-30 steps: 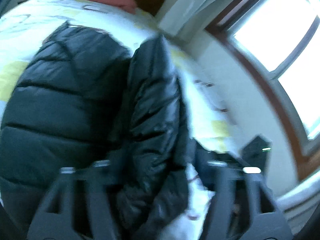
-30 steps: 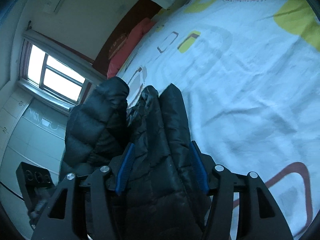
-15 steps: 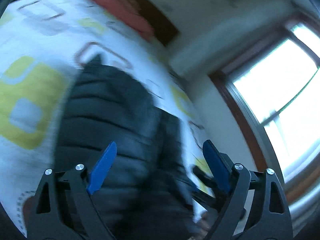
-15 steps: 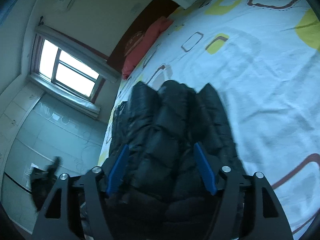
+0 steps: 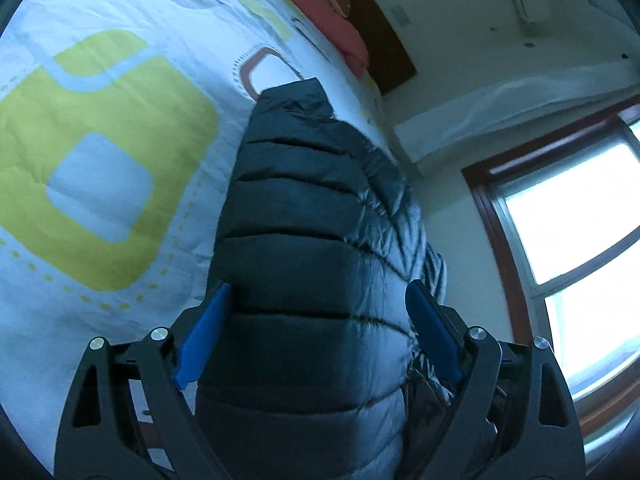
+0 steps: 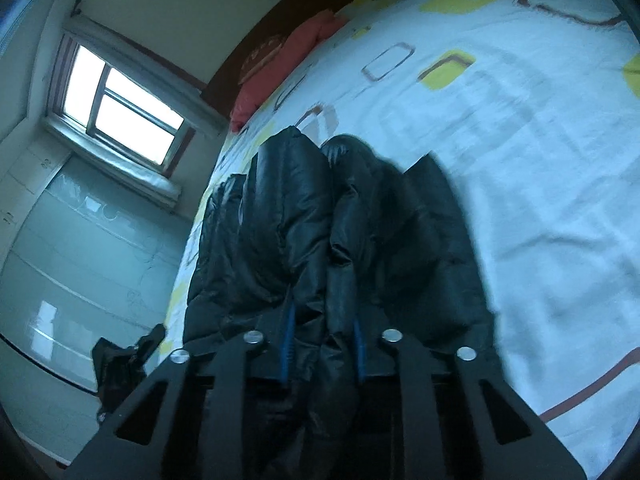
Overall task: Fold large clothes
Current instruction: 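Press the folded jacket down and open both tools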
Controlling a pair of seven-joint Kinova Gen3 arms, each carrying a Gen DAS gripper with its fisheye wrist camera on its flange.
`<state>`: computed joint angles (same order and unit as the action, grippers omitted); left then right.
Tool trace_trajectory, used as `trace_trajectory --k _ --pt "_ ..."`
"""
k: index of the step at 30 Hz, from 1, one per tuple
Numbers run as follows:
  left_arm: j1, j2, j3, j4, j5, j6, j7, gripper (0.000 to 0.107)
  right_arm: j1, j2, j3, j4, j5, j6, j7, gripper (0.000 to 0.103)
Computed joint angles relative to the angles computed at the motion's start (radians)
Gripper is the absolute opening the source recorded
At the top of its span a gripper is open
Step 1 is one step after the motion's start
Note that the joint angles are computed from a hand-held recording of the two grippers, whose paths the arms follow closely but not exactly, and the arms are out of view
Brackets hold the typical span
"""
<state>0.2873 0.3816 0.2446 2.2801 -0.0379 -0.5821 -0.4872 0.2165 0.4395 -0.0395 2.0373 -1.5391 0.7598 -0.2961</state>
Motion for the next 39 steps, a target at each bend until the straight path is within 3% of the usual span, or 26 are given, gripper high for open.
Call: trace_trajectory --k 4,7,9,11,17,20,22,24,26,33,39 --pt "0.030 0.000 -0.002 -0.057 -0.008 0.080 -0.057 0.088 0.059 0.074 0.012 -0.025 0.025 0.058 -0.001 0.020" --pt "0.161 0.011 -0.107 -0.136 0.084 0.202 -0.179 0.088 0.113 0.158 -0.002 -0.057 0.032 0.131 0.008 0.020" --pt "0.200 0.041 -0.137 -0.188 0.152 0.284 -0.255 0.088 0.131 0.188 -0.012 -0.069 0.035 0.147 0.027 0.020" --pt "0.166 0.067 -0.103 -0.226 0.193 0.353 -0.279 0.088 0.135 0.203 -0.021 -0.075 0.033 0.145 0.047 0.019" --pt "0.045 0.126 0.011 -0.275 0.163 0.419 -0.280 0.091 0.154 0.246 -0.038 -0.084 0.015 0.175 0.062 0.018" --pt "-0.071 0.141 0.130 -0.230 0.101 0.331 -0.254 0.091 0.150 0.216 -0.034 -0.082 0.037 0.170 0.039 0.021" --pt "-0.142 0.140 0.196 -0.173 0.044 0.250 -0.207 0.091 0.158 0.203 -0.029 -0.076 0.039 0.167 0.042 0.031" --pt "-0.181 0.128 0.229 -0.109 0.007 0.168 -0.133 0.091 0.164 0.167 -0.023 -0.046 0.035 0.165 0.044 0.042" --pt "-0.189 0.118 0.230 -0.053 -0.016 0.087 -0.083 0.091 0.175 0.125 -0.011 -0.007 0.025 0.175 0.042 0.066" --pt "-0.002 0.008 0.103 0.118 0.077 -0.111 -0.066 0.091 0.215 0.016 0.047 0.111 0.031 0.312 0.075 0.072" --pt "0.184 -0.024 0.020 0.169 0.208 -0.163 -0.093 0.091 0.186 -0.064 0.096 0.191 0.051 0.341 0.077 0.075"
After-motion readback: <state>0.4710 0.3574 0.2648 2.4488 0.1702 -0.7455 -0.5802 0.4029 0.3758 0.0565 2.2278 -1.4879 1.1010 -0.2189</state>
